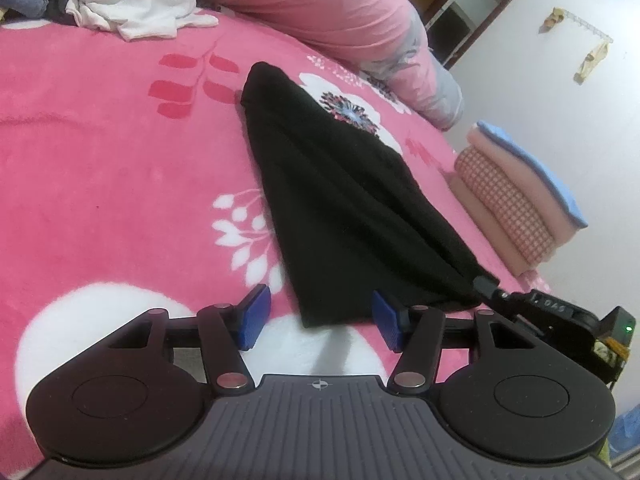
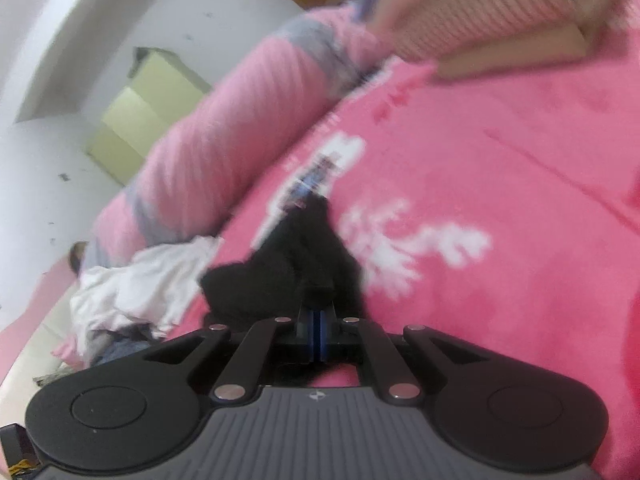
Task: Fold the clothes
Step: 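Lower the T-shirt with the right tool while the left tool grasps its end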
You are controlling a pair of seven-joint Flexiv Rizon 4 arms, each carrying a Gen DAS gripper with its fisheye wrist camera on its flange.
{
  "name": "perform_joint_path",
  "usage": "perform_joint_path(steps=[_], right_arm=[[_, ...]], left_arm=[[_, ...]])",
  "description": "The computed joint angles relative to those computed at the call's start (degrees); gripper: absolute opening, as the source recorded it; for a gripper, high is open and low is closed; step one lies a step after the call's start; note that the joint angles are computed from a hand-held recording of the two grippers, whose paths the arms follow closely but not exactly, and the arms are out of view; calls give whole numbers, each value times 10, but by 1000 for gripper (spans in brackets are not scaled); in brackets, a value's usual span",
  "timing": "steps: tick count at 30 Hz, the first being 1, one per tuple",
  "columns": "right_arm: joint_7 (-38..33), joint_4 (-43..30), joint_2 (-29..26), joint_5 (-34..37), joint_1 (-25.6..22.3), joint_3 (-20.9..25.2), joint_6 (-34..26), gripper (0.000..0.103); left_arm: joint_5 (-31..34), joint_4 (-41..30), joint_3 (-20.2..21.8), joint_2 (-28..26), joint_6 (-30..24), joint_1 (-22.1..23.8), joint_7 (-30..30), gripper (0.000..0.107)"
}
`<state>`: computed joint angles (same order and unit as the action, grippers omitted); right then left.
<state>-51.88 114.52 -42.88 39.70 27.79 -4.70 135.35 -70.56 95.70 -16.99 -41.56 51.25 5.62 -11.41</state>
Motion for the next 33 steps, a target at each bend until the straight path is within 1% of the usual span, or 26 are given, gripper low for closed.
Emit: perform_joint_path(steps=[2, 4, 7, 9, 10, 12, 14, 16, 18, 21, 22, 23, 24, 25, 26, 27, 28, 29, 31, 33], right_arm=[[7, 3, 0, -7, -8, 6, -2, 2], [5, 8, 5, -13, -8, 4, -8, 2], [16, 22, 13, -35, -23, 13, -7, 5], [22, 31, 19, -37, -25, 13, -4, 8], [21, 34, 23, -31, -22, 8, -8, 13], [24, 39, 28, -22, -21, 5, -8, 16], [49, 48, 29, -45, -45, 24, 7, 23], [73, 55, 29, -79, -71, 40, 12, 27], [96, 62, 30, -118, -94, 54, 12, 28], [123, 69, 33, -183, -121, 67, -7, 30], [132, 70, 34, -202, -128, 71, -12, 30], [137, 71, 35, -215, -131, 71, -19, 30], [139, 71, 37, -222, -129, 67, -28, 30], [141, 71, 39, -225, -126, 62, -37, 30], [142, 69, 41, -224, -121, 56, -45, 29], [142, 68, 43, -223, -115, 50, -52, 26], [143, 67, 45, -222, -111, 45, -60, 16], [142, 65, 47, -220, -106, 40, -68, 9], [135, 65, 54, -203, -83, 22, -79, 8], [124, 68, 63, -186, -63, 10, -75, 6]], left_arm=[[4, -1, 2, 0, 2, -2, -1, 55], [12, -3, 4, -1, 3, -3, -7, 51], [22, -7, 5, -3, 2, -2, -21, 45], [29, -8, 6, -3, -1, 0, -29, 43], [33, -9, 6, -4, -3, 1, -32, 42], [40, -11, 6, -4, -8, 3, -42, 42], [46, -14, 6, -6, -14, 4, -53, 42], [56, -20, 6, -10, -21, 5, -68, 42], [64, -25, 6, -13, -27, 5, -78, 42], [72, -28, 4, -16, -24, 2, -84, 41], [73, -27, 3, -16, -19, 1, -85, 39], [73, -27, 2, -16, -14, 0, -86, 36], [74, -26, 1, -16, -9, -1, -87, 30], [73, -26, 1, -17, -2, -3, -91, 27], [72, -25, 0, -17, 5, -5, -96, 16], [68, -24, -3, -17, 8, -5, -102, 9], [64, -23, -5, -17, 12, -5, -107, 6], [51, -17, -11, -14, 17, -2, -105, 5], [25, -5, -20, -5, 26, 3, -87, 4], [0, 3, -24, 5, 14, 10, -77, 4]])
